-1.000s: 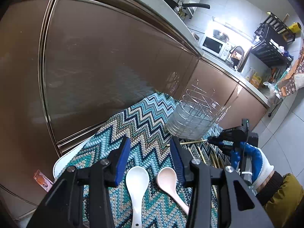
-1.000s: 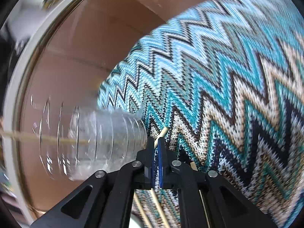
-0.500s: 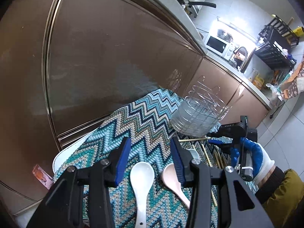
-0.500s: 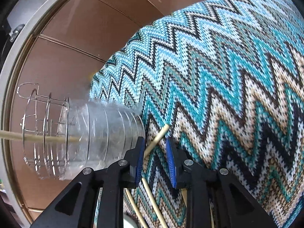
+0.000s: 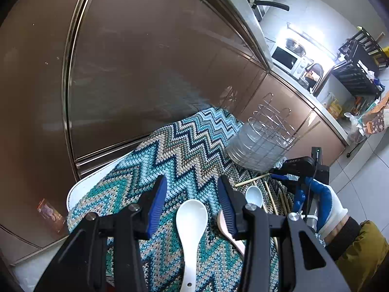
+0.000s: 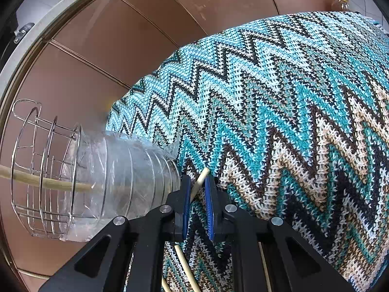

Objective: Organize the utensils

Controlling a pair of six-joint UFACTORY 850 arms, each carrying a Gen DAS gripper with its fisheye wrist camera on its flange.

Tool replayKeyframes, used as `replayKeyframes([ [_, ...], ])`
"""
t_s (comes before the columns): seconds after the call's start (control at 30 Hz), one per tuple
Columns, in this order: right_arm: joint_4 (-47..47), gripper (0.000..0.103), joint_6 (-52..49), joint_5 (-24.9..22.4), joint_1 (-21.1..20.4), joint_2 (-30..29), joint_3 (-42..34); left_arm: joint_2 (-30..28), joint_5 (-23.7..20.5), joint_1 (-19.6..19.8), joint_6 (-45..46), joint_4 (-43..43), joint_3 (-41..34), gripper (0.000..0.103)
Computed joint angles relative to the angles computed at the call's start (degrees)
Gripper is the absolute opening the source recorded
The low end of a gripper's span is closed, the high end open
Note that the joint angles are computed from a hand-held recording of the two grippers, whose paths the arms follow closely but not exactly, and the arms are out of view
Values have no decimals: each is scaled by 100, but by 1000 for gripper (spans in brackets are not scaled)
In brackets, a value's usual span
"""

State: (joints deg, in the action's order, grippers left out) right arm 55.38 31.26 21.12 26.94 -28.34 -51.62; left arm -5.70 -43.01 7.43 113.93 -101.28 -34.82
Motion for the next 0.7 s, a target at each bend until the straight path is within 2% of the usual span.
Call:
replayKeyframes([
  [0.1,-5,11,25,84,86,205,252,-8,24,14,-36,11,-7,41],
  [0.23,-1046,6,1338,496,144,432,702,-4,52,22,-8,-13,4,41],
  [0.27,-1236,0,1585,603,149,486,799,-10,55,24,9,-23,10,41],
  [0.43,-1487,0,2085,1230,243,859,1314,-16,56,-4,19,-36,26,41],
  [0.5,-1661,0,2250,1309,238,997,1466,9,42,-23,21,-39,48,41],
  [0.53,-2046,0,2611,1321,188,1016,1518,17,36,-33,15,-37,54,41],
  [0.57,-2428,4,3069,1366,150,1013,1571,26,28,-43,8,-32,63,41],
  [0.63,-2910,4,3626,1351,93,964,1569,54,32,-63,13,-18,82,41],
  [0.7,-2980,15,3790,1264,87,897,1501,72,45,-67,11,-6,90,41],
])
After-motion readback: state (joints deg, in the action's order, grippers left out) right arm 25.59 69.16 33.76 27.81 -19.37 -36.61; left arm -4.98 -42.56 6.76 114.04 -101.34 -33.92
